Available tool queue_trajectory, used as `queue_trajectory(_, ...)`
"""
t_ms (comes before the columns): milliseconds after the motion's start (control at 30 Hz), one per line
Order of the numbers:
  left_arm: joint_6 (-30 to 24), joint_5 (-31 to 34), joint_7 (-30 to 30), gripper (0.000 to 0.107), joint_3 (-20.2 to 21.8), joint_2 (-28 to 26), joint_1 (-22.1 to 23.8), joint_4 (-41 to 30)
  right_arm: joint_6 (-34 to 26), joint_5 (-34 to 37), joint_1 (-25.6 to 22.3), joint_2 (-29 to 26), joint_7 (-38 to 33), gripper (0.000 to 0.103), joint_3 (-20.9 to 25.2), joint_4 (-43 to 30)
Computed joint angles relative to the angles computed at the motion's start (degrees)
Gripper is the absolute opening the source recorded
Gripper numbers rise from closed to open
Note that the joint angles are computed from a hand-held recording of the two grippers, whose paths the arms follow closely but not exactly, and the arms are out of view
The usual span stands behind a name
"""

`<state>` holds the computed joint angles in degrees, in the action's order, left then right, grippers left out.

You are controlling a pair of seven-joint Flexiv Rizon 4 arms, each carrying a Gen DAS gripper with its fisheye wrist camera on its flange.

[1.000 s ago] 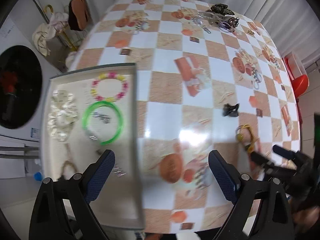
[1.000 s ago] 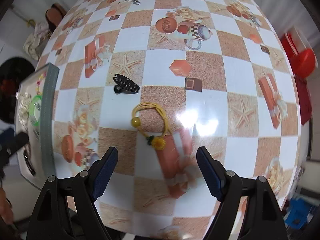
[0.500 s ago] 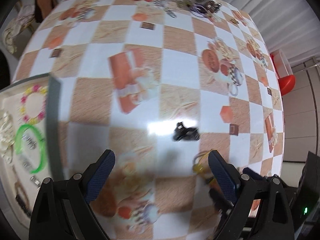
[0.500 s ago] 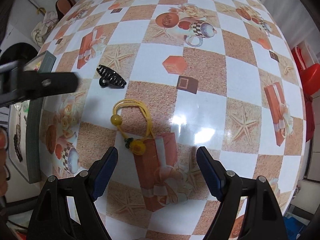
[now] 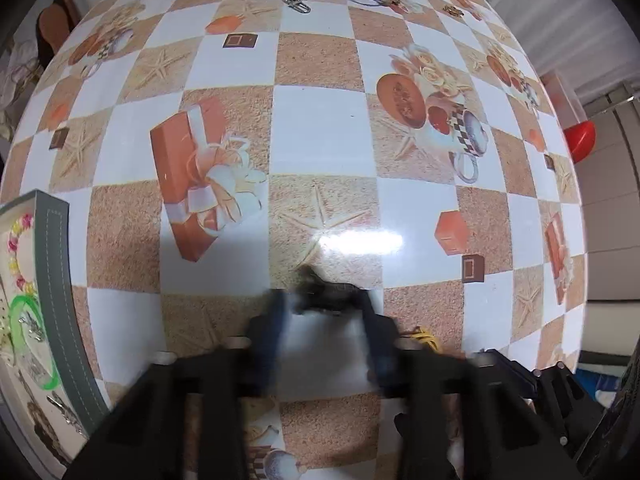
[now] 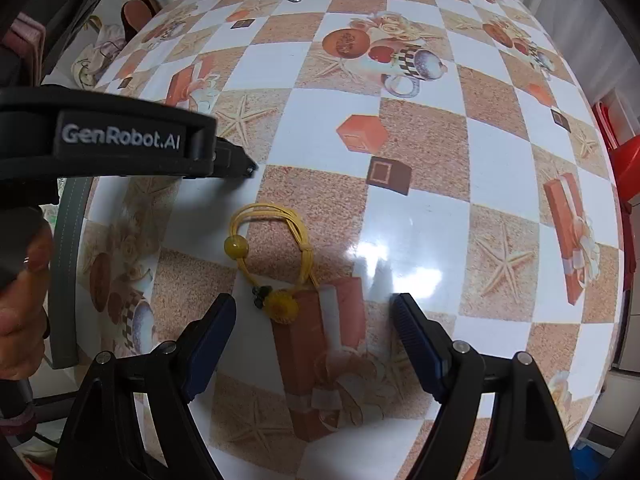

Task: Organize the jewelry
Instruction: 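Grasp the small black claw clip with the left tool while the right tool grasps the yellow elastic hair tie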

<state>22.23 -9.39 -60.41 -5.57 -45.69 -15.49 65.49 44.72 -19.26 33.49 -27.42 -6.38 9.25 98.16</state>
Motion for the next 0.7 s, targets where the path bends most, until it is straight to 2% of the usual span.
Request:
queue_trajectory(233,0.2,0.0,-1.2,0.034,0.4,-1.1,0.4,-2.0,-1.0,-2.3,0.7,-2.2,-1.1,0.083,-1.0,-2.6)
queue_trajectory(267,0.1,-0.1,-1.4,0.033,0.5,-1.2,0.5,-2.3,-1.2,-2.6,0.7,-2.7,-1.6,0.08,-1.2,-3.3)
queue_trajectory(333,0.1,-0.1,-1.6,0.03,0.5,-1.3,0.7,-2.6,-1.9,-3.3,0.9,-3.4,-2.4,0.072,-1.6,-4.3)
queue_trajectory(367,0.2,-0.1,-1.7,0.029,0.5,-1.3,0.8,-2.7,-2.4,-3.5,1.0,-3.7,-2.9,0.064,-1.7,-5.0)
queue_trajectory(433,0.2,0.0,-1.7,0.028,0.5,-1.2,0.9,-2.8,-3.5,-3.5,0.9,-4.1,-3.9,0.048,-1.8,-6.0)
queue_trajectory(500,0.5,-0.1,-1.6,0.028,0.4,-1.0,1.0,-2.7,-5.1,-3.0,0.7,-4.5,-5.2,0.021,-1.6,-7.2)
queue_trajectory(567,0.7,-0.4,-1.5,0.028,0.2,-0.7,1.2,-2.4,-3.6,-1.2,-0.2,-4.3,-6.0,0.006,-1.0,-7.1)
queue_trajectory(700,1.3,-1.1,-0.9,0.028,-0.1,0.1,1.8,-1.5,0.4,1.7,-1.6,-3.0,-5.6,0.004,-0.6,-5.0)
